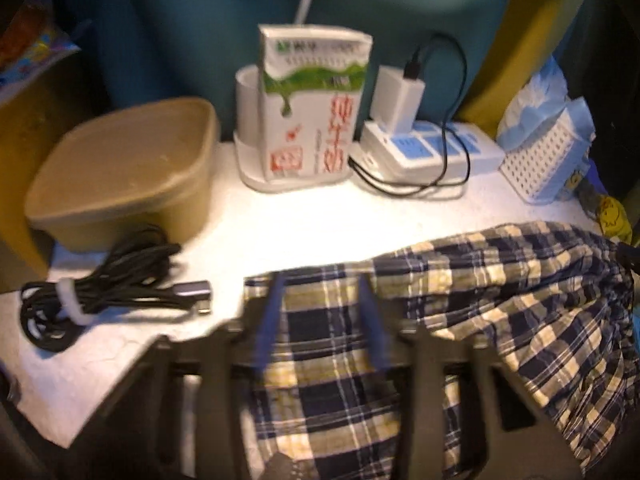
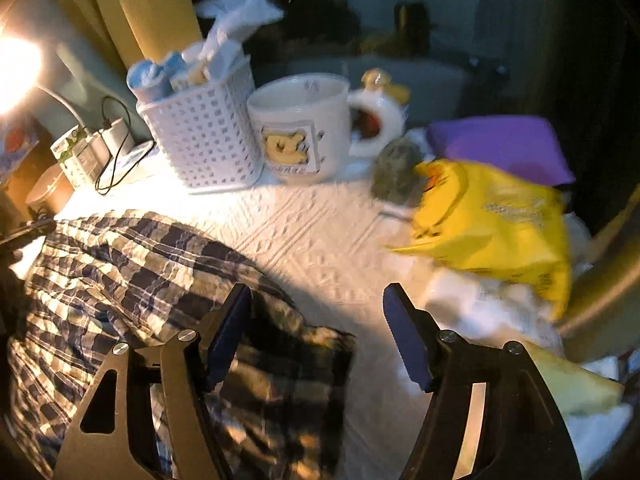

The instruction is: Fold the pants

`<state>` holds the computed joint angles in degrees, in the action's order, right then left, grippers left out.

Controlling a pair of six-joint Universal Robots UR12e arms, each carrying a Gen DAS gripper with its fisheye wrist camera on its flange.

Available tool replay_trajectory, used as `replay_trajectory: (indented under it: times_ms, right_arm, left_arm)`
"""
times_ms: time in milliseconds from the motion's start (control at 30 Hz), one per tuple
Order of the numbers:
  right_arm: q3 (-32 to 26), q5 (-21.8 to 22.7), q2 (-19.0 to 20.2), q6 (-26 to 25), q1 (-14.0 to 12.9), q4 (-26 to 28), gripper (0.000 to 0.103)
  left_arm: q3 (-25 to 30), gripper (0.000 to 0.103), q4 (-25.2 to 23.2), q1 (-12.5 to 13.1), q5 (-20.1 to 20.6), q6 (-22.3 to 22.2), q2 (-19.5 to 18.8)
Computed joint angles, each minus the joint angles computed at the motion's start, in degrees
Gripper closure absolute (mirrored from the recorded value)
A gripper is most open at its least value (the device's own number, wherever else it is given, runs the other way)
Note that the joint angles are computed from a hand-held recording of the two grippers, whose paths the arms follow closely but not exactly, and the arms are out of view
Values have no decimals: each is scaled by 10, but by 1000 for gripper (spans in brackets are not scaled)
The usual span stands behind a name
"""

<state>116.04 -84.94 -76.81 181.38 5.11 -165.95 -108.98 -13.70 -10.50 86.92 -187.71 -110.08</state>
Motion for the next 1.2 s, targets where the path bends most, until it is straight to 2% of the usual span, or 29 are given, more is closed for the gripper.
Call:
replay_trajectory:
  times_ms: [33,67,100,167,200,233,267,333,367,433,467,500,567,667,700,767,800,833,933,1000,1067,1100,1133,1167,1200]
  right_arm:
    - [-5,3,5,-5,1,11,31]
    - [-11,4,10,-13,3,20,31]
    - [-15,5,14,-24,6,27,31]
    - [-23,9,25,-45,11,37,41]
    - [-22,-12,29,-57,18,17,63]
    - [-25,-30,32,-62,24,13,76]
    - [-26,-46,35,-66,28,7,77]
    - [-30,-59,37,-82,33,0,98]
    - [-31,-71,38,-85,35,-13,100]
    - [-35,-130,44,-93,45,-45,103]
    - [-38,-146,47,-96,45,-56,103]
    - [-41,-142,46,-92,42,-52,103]
    - [-47,-128,43,-82,34,-39,103]
    - [-52,-98,32,-88,32,4,102]
    - [-52,-90,28,-89,32,18,100]
    - [-52,-68,21,-82,32,41,74]
    - [-44,-56,15,-72,30,38,33]
    - [-39,-48,11,-65,29,34,10]
    - [-26,-20,-2,-48,20,36,10]
    - [-23,-20,-1,-39,20,35,11]
    - [-22,-12,2,-34,16,44,31]
    - [-23,9,5,-32,12,50,62]
    - [-22,15,9,-31,9,51,80]
    - [-22,8,13,-25,11,42,82]
    - [-20,8,17,-29,12,29,95]
  left_arm:
    - [1,43,-1,0,-5,-1,-3]
    - [2,32,-5,0,-11,2,-5]
    - [4,27,-7,0,-10,4,-7]
    - [5,26,-8,-2,-3,9,-9]
    - [8,25,-13,-5,5,10,-11]
    - [12,25,-20,-7,13,11,-13]
    - [16,25,-25,-8,20,13,-15]
    - [23,25,-29,-12,29,21,-20]
    - [25,26,-26,-14,33,24,-23]
    - [26,26,-13,-13,29,30,-28]
    - [27,31,-6,-13,27,39,-31]
    - [30,44,-3,-16,34,51,-34]
    - [39,57,-14,-16,25,58,-37]
    - [42,59,-23,-15,22,59,-37]
    - [41,59,-25,-15,22,55,-37]
    - [39,58,-23,-15,26,44,-36]
    - [34,58,-18,-14,28,39,-33]
    - [30,58,-7,-15,38,31,-31]
    - [15,54,18,-12,42,20,-23]
    - [12,46,20,-10,38,18,-21]
    - [12,43,13,-8,38,14,-22]
    - [14,42,4,-8,41,10,-24]
    - [11,42,-5,-5,40,10,-21]
    - [11,42,-8,-5,42,11,-22]
    - [8,42,13,-9,56,19,-26]
